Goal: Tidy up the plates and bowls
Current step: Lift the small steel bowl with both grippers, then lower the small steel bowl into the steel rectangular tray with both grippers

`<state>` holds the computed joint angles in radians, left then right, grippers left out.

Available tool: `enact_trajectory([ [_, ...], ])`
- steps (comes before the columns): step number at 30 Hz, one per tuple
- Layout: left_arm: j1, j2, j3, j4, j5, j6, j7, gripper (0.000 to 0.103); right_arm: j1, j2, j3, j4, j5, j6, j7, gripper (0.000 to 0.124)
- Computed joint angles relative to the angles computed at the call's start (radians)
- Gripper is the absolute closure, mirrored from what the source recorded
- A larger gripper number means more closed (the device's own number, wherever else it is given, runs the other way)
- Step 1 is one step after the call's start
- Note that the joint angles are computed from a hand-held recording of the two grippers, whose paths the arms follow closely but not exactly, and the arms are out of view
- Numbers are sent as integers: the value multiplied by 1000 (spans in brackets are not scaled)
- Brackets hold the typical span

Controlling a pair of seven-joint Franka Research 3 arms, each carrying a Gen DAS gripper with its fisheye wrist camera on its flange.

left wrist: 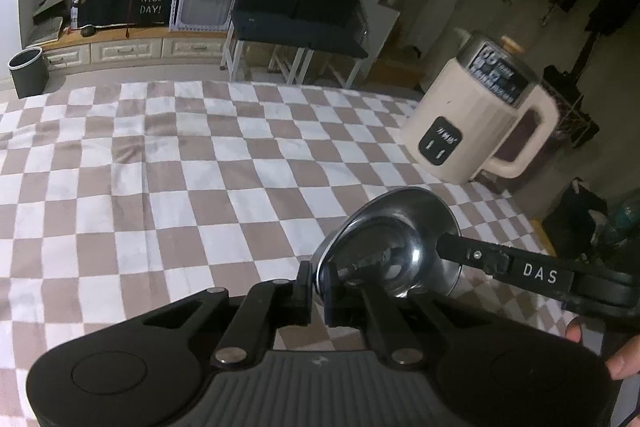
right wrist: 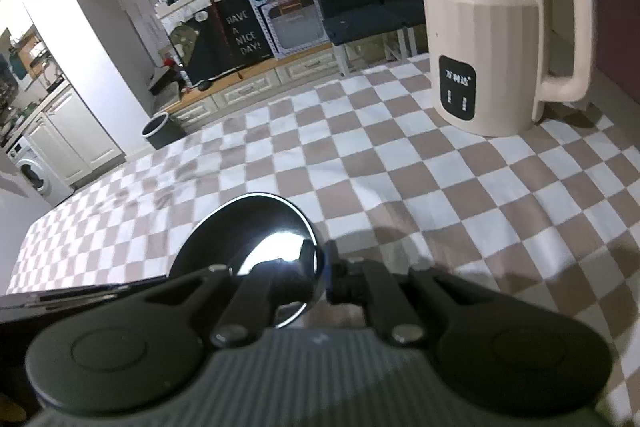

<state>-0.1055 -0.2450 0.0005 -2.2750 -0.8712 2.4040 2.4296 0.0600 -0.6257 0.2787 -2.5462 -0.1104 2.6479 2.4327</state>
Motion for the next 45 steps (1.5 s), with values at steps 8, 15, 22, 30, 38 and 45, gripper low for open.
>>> enact_trajectory([
  [8, -6, -148, 58, -74, -37, -73, 35, 98, 26, -145, 18, -41, 36, -40, 34, 118],
  [15, -11, -269, 114, -147, -19, -142, 62, 97, 65, -279, 23, -111, 102, -69, 59, 118],
  [22, -18, -358, 145, -204, 28, -184, 63, 97, 83, -360, 45, -129, 135, -133, 83, 117],
  [30, -22, -439, 153, -284, 131, -198, 75, 97, 95, -386, 63, -135, 128, -190, 76, 116],
  [38, -38, -460, 169, -323, 222, -211, 86, 95, 107, -325, 53, -102, 108, -250, 40, 115],
  [45, -47, -470, 167, -340, 263, -222, 99, 94, 114, -278, 51, -87, 90, -282, 28, 116],
])
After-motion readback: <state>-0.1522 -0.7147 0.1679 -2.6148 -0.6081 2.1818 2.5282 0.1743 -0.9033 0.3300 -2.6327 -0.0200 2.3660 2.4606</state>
